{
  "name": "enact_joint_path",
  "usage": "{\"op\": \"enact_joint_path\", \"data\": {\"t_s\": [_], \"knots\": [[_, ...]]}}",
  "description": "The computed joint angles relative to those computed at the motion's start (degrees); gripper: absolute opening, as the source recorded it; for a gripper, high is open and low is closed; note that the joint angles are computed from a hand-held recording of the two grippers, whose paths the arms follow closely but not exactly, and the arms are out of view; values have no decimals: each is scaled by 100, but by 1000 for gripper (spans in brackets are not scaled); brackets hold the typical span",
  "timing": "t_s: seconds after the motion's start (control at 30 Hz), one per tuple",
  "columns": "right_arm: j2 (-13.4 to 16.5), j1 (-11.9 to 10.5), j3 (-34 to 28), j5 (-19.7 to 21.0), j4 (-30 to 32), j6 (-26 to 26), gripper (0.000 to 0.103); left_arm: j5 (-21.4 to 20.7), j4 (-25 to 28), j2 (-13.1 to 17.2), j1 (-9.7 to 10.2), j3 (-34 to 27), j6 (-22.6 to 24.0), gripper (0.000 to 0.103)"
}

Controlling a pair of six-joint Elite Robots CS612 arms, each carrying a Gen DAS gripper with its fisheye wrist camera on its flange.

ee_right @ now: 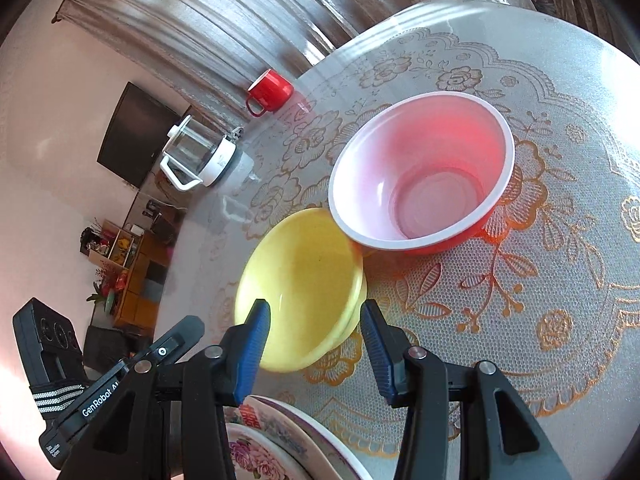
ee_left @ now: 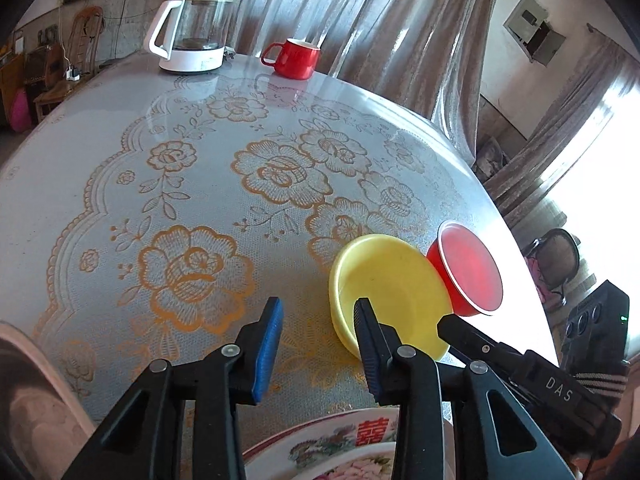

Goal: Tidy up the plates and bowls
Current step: 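Open both grippers and move them to the yellow bowl rim, then grasp the yellow bowl rim with both grippers and lift it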

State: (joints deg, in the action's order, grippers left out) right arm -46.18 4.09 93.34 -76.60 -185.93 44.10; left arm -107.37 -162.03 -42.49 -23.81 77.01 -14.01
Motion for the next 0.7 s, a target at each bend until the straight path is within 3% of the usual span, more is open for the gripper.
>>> {"op": "enact_joint_path", "data": {"t_s": [0.1, 0.23, 0.3, 0.43, 0.7], "knots": [[26, -9, -31, -13, 92, -63, 47, -28, 264, 105, -29, -172, 52, 29], [43, -1, -66, -79, 284, -172, 26, -205, 467, 184, -50, -279, 110, 16], [32, 10, -80, -84, 335, -283, 21, -136, 349, 140, -68, -185, 121, 16], [5, 63, -116, -300, 404, -521, 20, -82, 38, 29, -62, 26, 148, 17], [13, 156, -184, -265, 411, -637, 20, 72, -463, -231, 0, 437, 120, 17]]}}
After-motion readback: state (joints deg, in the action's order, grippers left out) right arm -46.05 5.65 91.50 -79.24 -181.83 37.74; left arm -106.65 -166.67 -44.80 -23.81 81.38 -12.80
